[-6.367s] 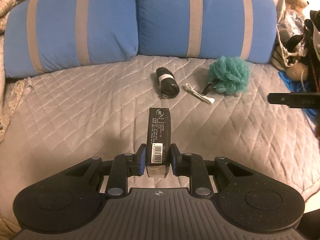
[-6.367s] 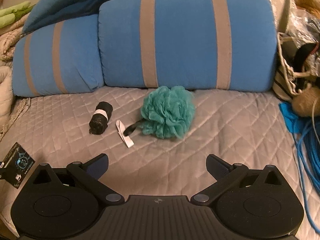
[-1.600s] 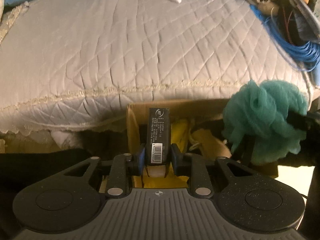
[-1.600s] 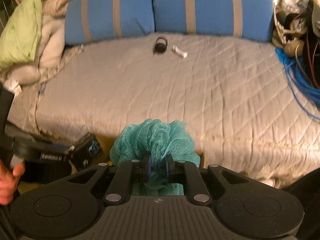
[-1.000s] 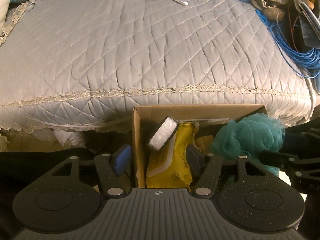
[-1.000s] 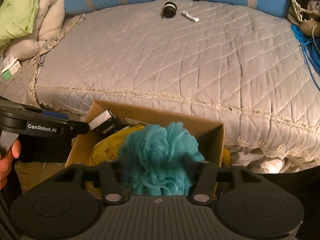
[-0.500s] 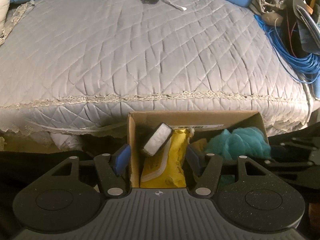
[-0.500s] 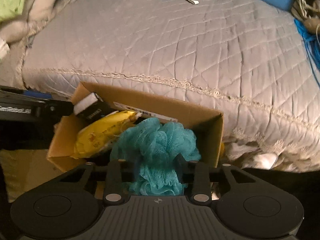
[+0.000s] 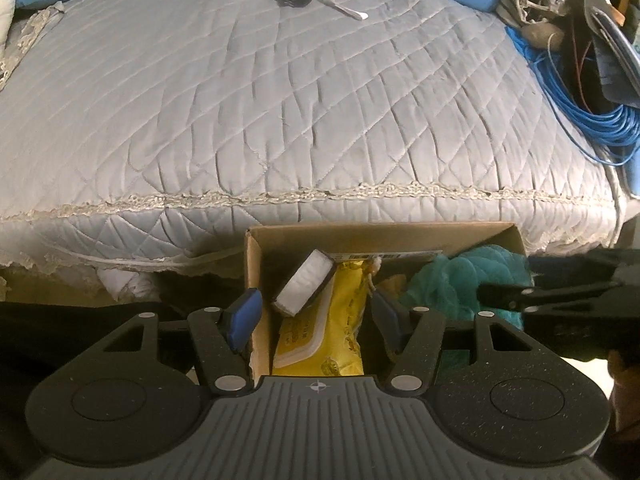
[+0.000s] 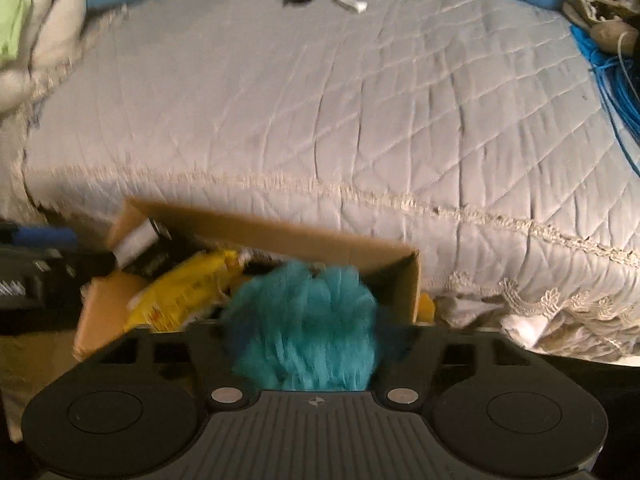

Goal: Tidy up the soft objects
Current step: 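Open the left tool to drop the black box in while the right tool releases the loofah, then move both open tools back over the bed toward the black roll and white strap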

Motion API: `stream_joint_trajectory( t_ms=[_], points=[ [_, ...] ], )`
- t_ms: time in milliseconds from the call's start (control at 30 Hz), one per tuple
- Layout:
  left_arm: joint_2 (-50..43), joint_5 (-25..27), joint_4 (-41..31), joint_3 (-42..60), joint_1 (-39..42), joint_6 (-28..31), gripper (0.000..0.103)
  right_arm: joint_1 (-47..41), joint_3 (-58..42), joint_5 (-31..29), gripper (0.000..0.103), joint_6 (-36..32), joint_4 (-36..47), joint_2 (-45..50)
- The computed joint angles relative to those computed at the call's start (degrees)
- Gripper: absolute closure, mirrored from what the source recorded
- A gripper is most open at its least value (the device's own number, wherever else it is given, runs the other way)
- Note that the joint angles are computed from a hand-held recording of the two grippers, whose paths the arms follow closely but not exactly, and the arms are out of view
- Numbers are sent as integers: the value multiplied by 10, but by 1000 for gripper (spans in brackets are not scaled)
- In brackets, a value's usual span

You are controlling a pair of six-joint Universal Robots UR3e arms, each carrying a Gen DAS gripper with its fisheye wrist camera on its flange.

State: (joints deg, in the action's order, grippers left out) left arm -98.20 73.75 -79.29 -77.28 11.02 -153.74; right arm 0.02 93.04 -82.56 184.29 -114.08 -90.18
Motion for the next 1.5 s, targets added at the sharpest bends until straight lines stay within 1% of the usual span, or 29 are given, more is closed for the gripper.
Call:
stream_joint_trajectory(
  t_ms=[33,67,100,167,233,467,600,700,833,1067,1200,1500],
  points=[
    [-2,1,-1,3,-1,0,43,-6,7,8,13,1,-13,-8],
    [-2,1,0,3,-2,0,43,-11,12,14,10,2,-25,-15],
    [-4,1,0,5,-2,-1,43,-15,20,19,9,3,-39,-23],
    [-5,-2,0,8,-3,-1,43,-14,25,17,2,8,-64,-26],
    [-5,-2,3,8,-5,-1,43,-8,25,8,0,8,-87,-24],
    [6,-8,34,-14,-8,3,43,-6,18,-9,0,-13,-137,-12],
    [13,-14,61,-25,-14,10,43,-15,35,-24,0,-25,-194,-12],
    [6,-7,77,-24,-26,17,43,-17,39,-42,0,-32,-230,0],
    [4,-25,92,-23,-28,27,43,-22,42,-47,0,-46,-272,14],
    [-19,-29,169,-25,-47,34,43,-29,32,-59,0,-96,-329,46],
    [-53,-34,201,-2,-50,33,43,-40,15,-64,0,-109,-338,67],
    [-137,-15,255,74,-59,-3,43,-48,-41,-83,0,-126,-336,121]
  ],
)
